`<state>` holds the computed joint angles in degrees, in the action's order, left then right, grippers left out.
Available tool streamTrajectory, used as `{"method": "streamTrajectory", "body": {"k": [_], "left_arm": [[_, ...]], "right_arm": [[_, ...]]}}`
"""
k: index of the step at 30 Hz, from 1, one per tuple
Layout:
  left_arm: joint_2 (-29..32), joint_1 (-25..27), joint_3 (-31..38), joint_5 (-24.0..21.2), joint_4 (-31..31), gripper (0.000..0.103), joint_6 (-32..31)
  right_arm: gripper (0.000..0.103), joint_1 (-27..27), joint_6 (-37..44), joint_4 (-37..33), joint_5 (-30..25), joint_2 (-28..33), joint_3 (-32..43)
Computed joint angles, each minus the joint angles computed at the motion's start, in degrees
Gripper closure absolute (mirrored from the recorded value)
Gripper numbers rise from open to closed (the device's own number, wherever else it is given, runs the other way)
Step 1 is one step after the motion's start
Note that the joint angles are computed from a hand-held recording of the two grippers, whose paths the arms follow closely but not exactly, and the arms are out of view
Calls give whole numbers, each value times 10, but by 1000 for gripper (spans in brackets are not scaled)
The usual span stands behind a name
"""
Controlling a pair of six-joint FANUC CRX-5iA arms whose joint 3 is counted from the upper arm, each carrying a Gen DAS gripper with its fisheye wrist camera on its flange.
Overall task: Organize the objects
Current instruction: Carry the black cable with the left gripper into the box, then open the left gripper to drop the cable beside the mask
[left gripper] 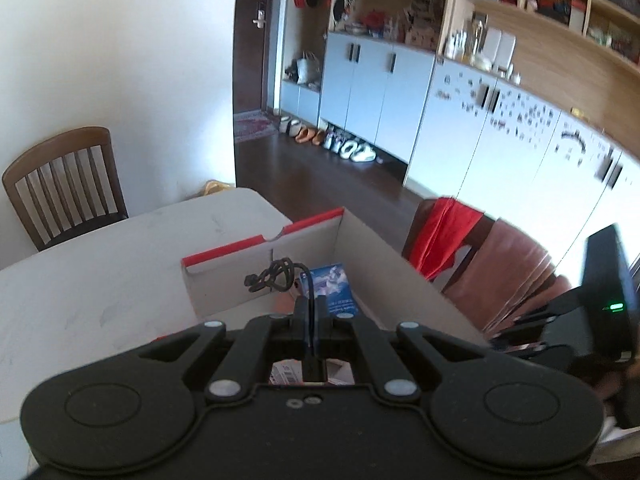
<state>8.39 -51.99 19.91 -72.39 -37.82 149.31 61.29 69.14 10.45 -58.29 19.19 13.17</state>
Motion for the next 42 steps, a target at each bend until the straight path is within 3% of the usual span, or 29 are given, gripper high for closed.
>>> {"method": "streamTrajectory", "body": {"k": [13, 20, 29, 42], "left_arm": [[70, 59, 12, -7, 69, 103, -90], [100, 84, 25, -23, 111, 103, -119], [103, 132, 0, -4, 202, 102, -128], [65, 139, -44, 25, 222, 66, -104]], "right_arm": [[98, -1, -5, -8, 2, -1, 2], [98, -6, -2, -14, 7, -3, -2], [98, -8, -1, -17, 8, -4, -2], [98, -9, 1, -18, 8, -4, -3]]}}
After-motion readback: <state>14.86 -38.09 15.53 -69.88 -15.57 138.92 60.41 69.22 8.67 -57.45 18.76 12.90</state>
